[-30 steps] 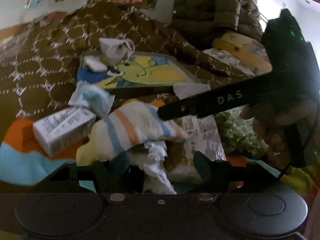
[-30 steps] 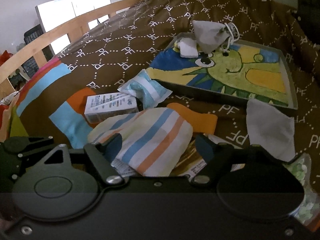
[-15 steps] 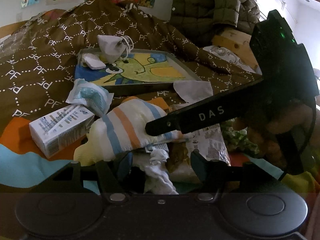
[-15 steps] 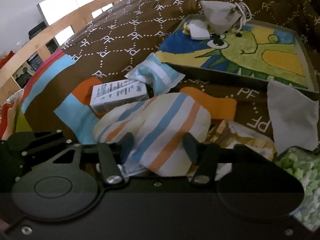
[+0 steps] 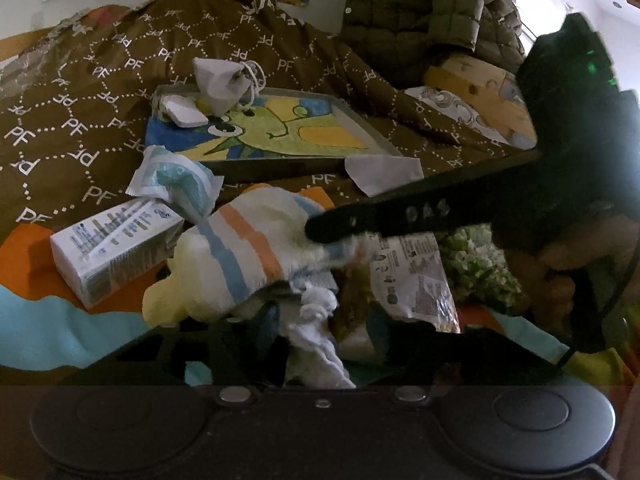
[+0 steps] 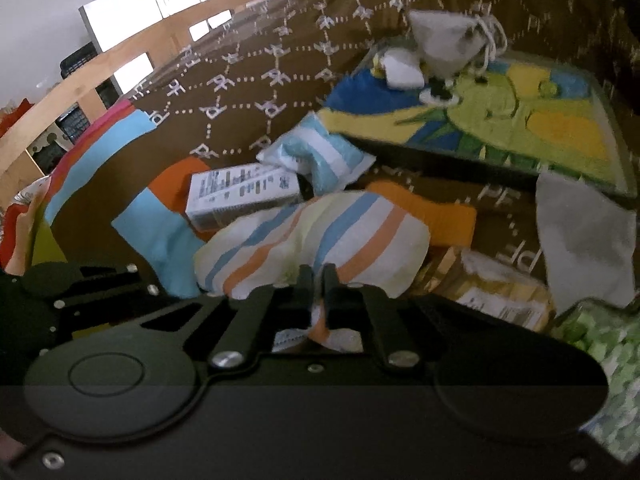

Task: Organize soft objects
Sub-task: 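Close the right tool on the blue-orange striped sock and lift it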

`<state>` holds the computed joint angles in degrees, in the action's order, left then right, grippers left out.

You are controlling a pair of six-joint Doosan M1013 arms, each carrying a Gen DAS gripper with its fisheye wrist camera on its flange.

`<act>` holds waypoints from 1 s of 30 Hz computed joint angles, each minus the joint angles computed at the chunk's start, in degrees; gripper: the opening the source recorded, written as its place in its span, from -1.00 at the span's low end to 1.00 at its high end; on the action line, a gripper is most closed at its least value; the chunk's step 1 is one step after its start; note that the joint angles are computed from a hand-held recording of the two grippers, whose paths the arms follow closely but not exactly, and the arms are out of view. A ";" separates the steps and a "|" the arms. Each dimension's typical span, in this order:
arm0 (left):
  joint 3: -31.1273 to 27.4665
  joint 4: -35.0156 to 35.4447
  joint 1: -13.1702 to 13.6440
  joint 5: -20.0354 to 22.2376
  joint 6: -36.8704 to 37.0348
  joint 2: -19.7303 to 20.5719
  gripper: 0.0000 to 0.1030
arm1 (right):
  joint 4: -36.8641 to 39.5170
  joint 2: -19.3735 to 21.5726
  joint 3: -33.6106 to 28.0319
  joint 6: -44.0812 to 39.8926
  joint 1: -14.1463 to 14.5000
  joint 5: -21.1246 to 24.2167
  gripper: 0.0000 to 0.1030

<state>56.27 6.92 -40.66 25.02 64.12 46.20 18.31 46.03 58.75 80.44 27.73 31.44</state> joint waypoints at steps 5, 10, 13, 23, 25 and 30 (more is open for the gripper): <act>-0.28 -0.13 0.13 -0.79 -1.43 0.15 -0.09 | 1.09 -1.17 1.21 -0.25 -0.15 -3.35 -1.00; -0.62 -1.30 0.11 -1.83 -0.74 0.20 -0.10 | -1.93 -1.60 1.54 2.48 -0.16 -5.15 -1.00; -0.55 -0.42 -0.18 -2.37 -0.44 0.05 -0.14 | -0.50 -1.87 1.82 1.73 -0.41 -5.98 -1.00; -1.79 5.29 -0.52 0.87 -5.46 0.59 -0.74 | -0.33 -2.06 2.10 1.85 -0.32 -6.71 -1.00; -1.57 6.01 -0.55 0.57 -6.60 0.40 -0.79 | -1.21 -2.12 2.21 2.39 -0.16 -7.27 -1.00; -0.75 10.23 -1.26 -0.57 -9.17 -0.42 -0.83 | -3.77 -2.77 3.01 4.02 0.11 -9.67 -1.00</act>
